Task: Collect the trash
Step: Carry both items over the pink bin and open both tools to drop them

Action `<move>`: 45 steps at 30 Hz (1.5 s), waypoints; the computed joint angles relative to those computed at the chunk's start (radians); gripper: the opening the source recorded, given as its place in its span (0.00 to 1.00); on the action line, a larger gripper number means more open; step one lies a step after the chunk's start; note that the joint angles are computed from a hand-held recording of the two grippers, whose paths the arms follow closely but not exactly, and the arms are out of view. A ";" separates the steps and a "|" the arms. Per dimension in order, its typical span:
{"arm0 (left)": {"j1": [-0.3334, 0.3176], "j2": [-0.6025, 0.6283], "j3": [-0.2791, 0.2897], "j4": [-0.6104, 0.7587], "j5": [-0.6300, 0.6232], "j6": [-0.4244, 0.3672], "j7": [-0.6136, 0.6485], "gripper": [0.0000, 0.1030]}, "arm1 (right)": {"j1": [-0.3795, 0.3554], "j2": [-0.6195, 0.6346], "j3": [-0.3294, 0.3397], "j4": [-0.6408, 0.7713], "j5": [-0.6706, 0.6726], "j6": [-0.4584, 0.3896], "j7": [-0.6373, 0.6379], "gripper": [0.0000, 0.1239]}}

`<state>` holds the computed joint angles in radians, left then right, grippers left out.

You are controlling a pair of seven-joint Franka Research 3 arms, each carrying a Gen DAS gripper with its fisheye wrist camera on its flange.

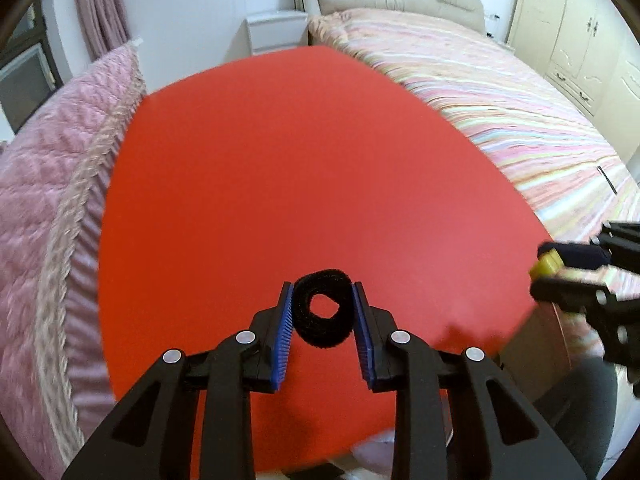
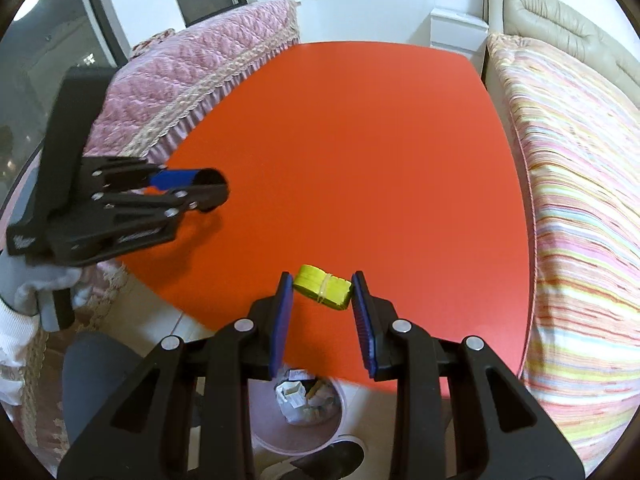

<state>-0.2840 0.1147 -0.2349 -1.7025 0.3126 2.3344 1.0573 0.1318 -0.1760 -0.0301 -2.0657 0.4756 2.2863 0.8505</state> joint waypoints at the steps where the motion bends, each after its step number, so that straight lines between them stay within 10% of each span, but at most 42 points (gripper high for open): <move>1: -0.002 -0.039 -0.003 -0.046 -0.002 0.021 -0.014 0.27 | 0.000 -0.035 -0.003 -0.035 0.007 0.001 -0.014 0.24; 17: -0.065 -0.415 -0.042 -0.483 -0.104 0.157 -0.133 0.27 | 0.016 -0.348 -0.030 -0.397 0.017 -0.090 -0.088 0.25; 19: -0.076 -0.427 -0.038 -0.498 -0.122 0.161 -0.120 0.27 | 0.019 -0.335 -0.031 -0.406 0.019 -0.106 -0.091 0.34; 21: -0.084 -0.430 -0.037 -0.502 -0.135 0.159 -0.107 0.27 | 0.013 -0.338 -0.024 -0.421 0.017 -0.088 -0.081 0.69; 32: -0.131 -0.368 -0.038 -0.457 -0.219 0.165 -0.003 0.31 | -0.045 -0.406 -0.048 -0.424 -0.022 -0.062 -0.014 0.77; 36: -0.136 -0.353 -0.042 -0.454 -0.252 0.194 0.022 0.85 | -0.054 -0.421 -0.060 -0.410 -0.021 -0.059 -0.008 0.78; 45: -0.120 -0.376 -0.050 -0.475 -0.233 0.193 -0.044 0.93 | -0.045 -0.435 -0.070 -0.411 0.009 -0.063 -0.012 0.81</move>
